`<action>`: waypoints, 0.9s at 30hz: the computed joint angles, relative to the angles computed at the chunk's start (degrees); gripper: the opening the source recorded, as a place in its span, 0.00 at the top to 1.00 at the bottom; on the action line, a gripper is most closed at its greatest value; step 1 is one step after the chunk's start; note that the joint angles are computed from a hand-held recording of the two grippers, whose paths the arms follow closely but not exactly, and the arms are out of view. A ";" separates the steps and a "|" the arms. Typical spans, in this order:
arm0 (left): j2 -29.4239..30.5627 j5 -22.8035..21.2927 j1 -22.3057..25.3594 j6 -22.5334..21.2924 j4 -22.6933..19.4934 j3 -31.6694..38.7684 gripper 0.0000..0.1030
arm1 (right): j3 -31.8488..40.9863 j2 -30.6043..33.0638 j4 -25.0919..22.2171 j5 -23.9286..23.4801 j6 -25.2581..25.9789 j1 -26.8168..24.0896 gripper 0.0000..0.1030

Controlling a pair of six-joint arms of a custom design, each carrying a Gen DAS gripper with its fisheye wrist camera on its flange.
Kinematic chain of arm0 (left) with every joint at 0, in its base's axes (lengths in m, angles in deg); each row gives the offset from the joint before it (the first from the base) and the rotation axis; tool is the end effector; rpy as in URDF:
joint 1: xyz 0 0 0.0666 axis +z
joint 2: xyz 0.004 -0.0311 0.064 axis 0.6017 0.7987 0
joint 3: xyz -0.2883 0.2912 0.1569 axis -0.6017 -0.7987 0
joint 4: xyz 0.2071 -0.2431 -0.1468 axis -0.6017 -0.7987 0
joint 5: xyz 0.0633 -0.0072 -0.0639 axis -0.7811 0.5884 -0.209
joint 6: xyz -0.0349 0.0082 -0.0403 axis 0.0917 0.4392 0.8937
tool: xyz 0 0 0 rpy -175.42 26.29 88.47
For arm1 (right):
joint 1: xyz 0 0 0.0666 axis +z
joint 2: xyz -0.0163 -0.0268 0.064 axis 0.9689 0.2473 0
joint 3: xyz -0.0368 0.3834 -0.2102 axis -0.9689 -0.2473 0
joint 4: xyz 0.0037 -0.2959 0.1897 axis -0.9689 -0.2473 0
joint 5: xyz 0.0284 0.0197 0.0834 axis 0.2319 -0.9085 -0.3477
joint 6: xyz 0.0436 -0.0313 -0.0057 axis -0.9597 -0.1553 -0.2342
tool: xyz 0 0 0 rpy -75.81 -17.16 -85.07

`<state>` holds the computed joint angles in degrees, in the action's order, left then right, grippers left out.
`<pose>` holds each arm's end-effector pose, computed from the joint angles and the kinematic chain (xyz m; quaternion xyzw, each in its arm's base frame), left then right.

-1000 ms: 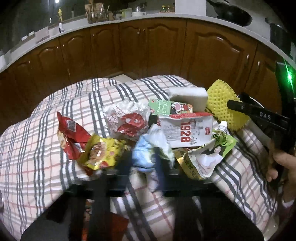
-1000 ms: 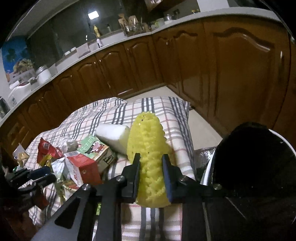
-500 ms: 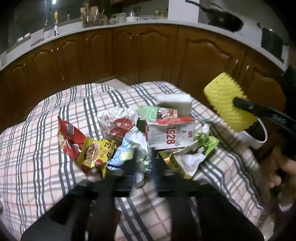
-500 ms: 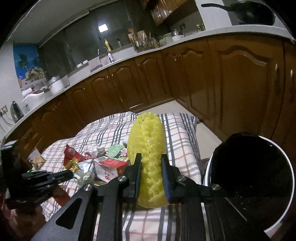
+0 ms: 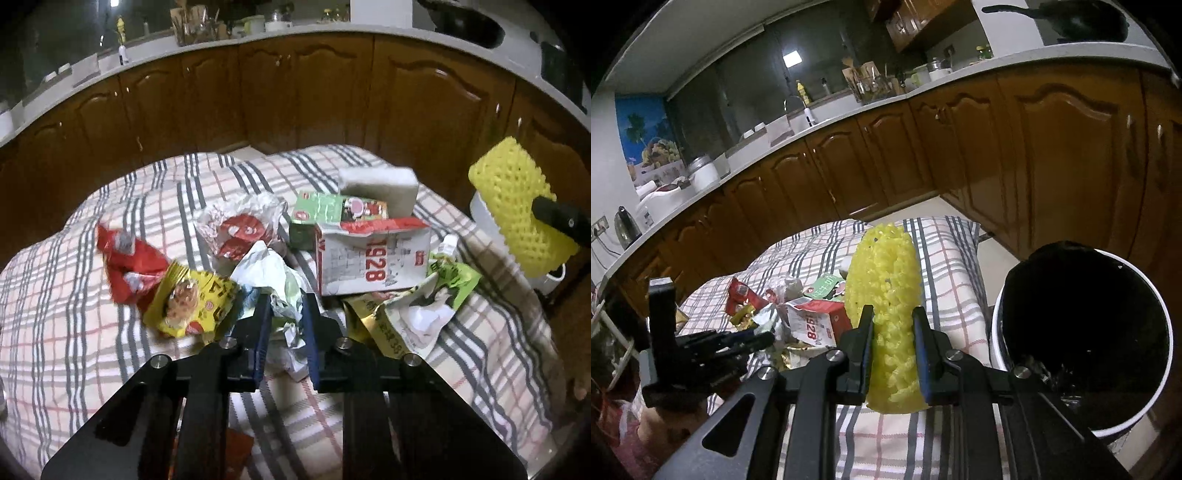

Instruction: Collect trash

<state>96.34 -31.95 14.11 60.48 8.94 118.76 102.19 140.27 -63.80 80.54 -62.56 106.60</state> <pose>0.5929 -0.2454 0.4200 0.0989 0.9219 -0.0339 0.3732 0.5305 0.3135 0.4489 -0.0322 0.8744 0.1884 0.4460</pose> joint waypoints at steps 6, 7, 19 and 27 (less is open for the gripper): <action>-4.41 5.03 0.28 2.17 3.52 -2.72 0.88 | -2.31 -2.05 1.97 0.12 0.13 0.09 0.81; -4.94 5.51 0.11 2.33 3.82 -2.89 0.88 | -2.79 -2.51 2.09 0.30 0.24 0.05 0.81; -6.23 11.66 -3.39 2.03 4.50 0.04 0.88 | -11.21 -8.76 5.16 2.43 -2.29 -1.60 0.81; -3.77 12.55 -6.75 0.69 3.25 4.52 0.88 | -14.87 -11.90 5.46 4.43 -3.54 -3.58 0.81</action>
